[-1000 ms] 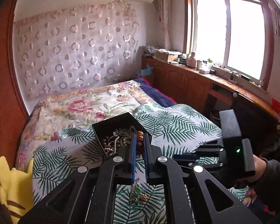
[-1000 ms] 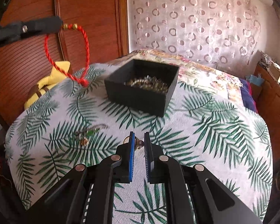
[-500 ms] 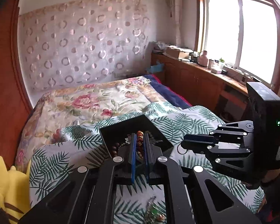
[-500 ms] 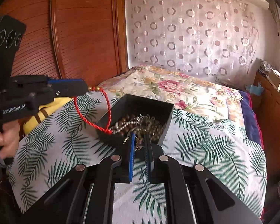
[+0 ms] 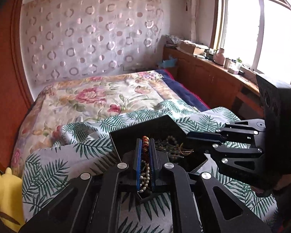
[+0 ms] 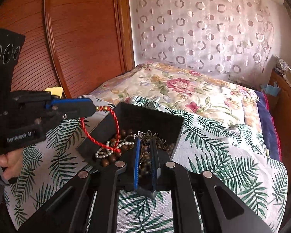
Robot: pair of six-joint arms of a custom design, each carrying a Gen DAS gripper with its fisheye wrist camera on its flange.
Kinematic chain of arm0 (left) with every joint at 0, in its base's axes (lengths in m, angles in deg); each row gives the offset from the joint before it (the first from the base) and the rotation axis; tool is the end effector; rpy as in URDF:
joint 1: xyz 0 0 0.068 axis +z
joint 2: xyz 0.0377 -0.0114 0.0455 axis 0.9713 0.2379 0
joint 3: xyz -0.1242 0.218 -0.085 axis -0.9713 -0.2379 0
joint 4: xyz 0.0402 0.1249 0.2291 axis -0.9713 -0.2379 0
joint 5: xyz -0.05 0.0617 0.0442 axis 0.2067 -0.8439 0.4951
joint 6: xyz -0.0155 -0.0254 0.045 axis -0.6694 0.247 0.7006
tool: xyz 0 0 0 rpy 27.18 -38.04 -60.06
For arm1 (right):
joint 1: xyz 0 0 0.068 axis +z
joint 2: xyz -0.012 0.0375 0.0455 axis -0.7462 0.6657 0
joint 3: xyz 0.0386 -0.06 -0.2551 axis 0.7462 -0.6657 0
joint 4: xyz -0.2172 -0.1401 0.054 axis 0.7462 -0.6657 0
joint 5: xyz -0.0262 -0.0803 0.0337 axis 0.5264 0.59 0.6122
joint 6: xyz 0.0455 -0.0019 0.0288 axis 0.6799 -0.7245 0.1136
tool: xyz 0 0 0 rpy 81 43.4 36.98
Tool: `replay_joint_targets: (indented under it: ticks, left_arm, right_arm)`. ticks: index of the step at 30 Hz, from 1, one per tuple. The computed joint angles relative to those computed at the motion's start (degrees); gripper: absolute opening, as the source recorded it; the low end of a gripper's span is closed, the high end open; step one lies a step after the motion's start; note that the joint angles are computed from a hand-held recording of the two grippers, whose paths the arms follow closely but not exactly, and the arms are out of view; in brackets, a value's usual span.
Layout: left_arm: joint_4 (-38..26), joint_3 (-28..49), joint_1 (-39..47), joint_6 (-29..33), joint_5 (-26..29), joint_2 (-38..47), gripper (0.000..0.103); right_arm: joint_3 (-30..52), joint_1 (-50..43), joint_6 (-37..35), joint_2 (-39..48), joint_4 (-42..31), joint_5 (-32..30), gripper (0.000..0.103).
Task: Organize jewelry
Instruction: 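Lower the red bracelet into the black box and open the left tool, then grasp the green-stone silver pendant chain with the left tool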
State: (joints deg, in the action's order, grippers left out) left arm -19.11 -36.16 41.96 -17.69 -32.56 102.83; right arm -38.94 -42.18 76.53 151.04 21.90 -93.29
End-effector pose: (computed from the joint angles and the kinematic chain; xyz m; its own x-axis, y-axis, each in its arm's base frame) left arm 0.2558 -0.1772 0.2000 -0.5333 0.3234 -0.7816 0.5864 0.8073 -0.0660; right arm 0.2302 0.0318 0.1792 -0.6174 -0.1562 -0.7709 -0.3137 0.9477 0.0592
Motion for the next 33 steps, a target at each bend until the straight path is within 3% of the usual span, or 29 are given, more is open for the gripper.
replay_joint_targets:
  ticks: [7, 9, 12, 16, 26, 33]
  left_arm:
    - [0.67, -0.41, 0.06, -0.11, 0.12, 1.83, 0.007]
    - [0.73, -0.83, -0.04, -0.14, 0.03, 1.56, 0.016]
    - [1.05, -1.51, -0.07, -0.36, -0.07, 0.89, 0.025]
    - [0.87, -3.67, -0.13, -0.62, -0.62, -1.72, 0.027]
    - [-0.84, -14.62, -1.8, -2.54, -1.48, -12.59, 0.029]
    - [-2.23, -23.19, -2.64, -4.34, -2.09, -20.09, 0.029]
  right_arm:
    - [1.57, -0.2, -0.03, 4.4, 1.77, 0.04, 0.012]
    - [1.62, -0.24, 0.04, 4.67, 2.0, 0.14, 0.012]
    - [1.78, -0.38, 0.33, 4.68, 2.15, 0.27, 0.03]
    - [1.15, -0.74, 0.66, 2.74, 1.76, 0.42, 0.032]
    - [-8.18, 0.64, 3.19, -17.54, -8.33, 0.94, 0.032]
    - [-14.49, 11.71, 9.07, -30.8, -16.61, 8.11, 0.032]
